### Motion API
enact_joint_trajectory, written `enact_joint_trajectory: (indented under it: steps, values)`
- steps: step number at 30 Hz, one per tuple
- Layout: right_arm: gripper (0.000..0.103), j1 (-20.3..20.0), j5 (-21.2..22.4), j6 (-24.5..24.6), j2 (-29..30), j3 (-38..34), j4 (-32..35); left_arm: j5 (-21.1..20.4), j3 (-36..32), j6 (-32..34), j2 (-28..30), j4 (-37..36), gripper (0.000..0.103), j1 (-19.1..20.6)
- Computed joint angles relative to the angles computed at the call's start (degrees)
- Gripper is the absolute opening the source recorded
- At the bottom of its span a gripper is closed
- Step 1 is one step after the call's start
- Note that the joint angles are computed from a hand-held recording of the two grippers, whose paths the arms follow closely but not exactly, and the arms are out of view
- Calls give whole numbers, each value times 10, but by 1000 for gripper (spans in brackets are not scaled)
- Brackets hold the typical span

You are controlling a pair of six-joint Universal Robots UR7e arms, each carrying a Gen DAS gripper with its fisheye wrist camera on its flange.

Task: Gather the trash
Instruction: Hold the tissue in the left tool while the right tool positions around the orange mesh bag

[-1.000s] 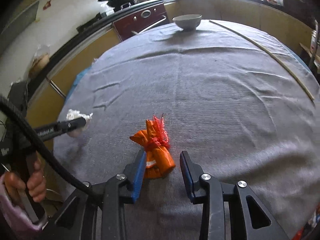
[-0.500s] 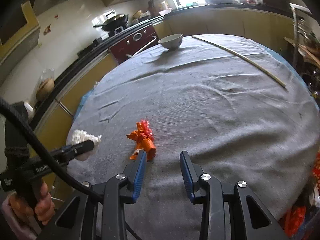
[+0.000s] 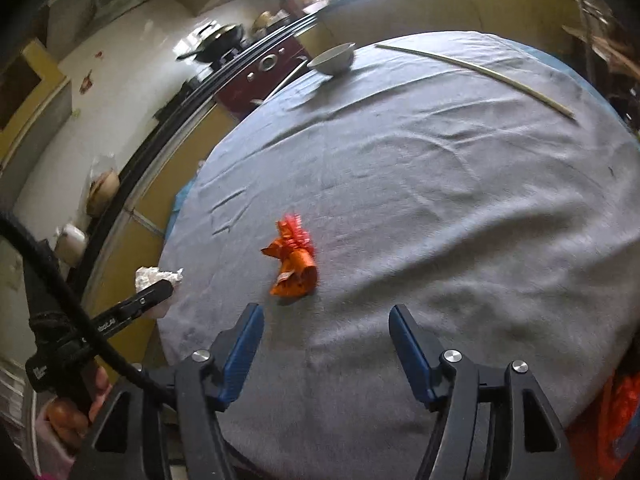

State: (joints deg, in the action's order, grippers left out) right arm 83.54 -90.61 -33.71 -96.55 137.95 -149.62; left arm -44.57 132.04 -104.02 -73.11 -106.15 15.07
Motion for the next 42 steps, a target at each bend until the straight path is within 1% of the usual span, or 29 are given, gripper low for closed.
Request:
enact_joint_trajectory:
  steps: [2,7,9,12,14,15,17,18,19,22,23,24,25,26,27,28,31,36,40,42]
  values:
    - [69,25,-27,-3,34,-1,-36,0,7,-2,-8,0,33,3]
    - [69,70,-68,-20,119,-13,-117,-1,22,0,-23,-6,33,13]
    - [68,81,-80,-26,151,-20,-143,-5,28,5,-25,-18,33,18]
    - [68,106,-127,-38,207,-28,-197,-11,31,13,-21,-32,33,21]
    - [68,120,-160,-52,239,-33,-220,-12,31,20,-17,-42,33,24]
    - [68,122,-163,-64,245,-28,-242,-11,30,24,-14,-46,33,24]
    - [68,132,-188,-97,265,-18,-296,-10,25,32,-6,-49,33,25]
    - [70,139,-209,-123,282,-11,-341,-10,24,36,-3,-52,33,26]
    - [75,139,-212,-142,289,-5,-369,-11,23,42,-1,-58,33,27]
    - [83,122,-193,-122,282,-6,-372,-11,19,53,6,-63,33,30]
    - [87,119,-194,-130,283,-4,-381,-10,18,55,8,-63,33,31]
    - [97,118,-200,-142,290,-2,-398,-11,18,56,8,-62,33,33]
    - [103,116,-204,-129,290,-7,-392,-11,17,56,9,-61,33,34]
    - [103,116,-207,-116,288,-13,-376,-11,16,56,9,-59,33,35]
    - [103,117,-209,-117,288,-17,-369,-11,16,56,8,-58,33,37]
    - [103,118,-210,-124,290,-17,-370,-11,16,56,9,-57,33,39]
    - [103,117,-207,-125,289,-18,-370,-11,15,61,12,-59,33,44]
    - [103,113,-195,-125,288,-9,-389,-5,22,82,16,-78,33,51]
    - [103,103,-173,-119,269,-4,-371,1,26,94,22,-90,33,56]
    - [103,106,-176,-118,271,-6,-372,4,26,99,27,-91,33,58]
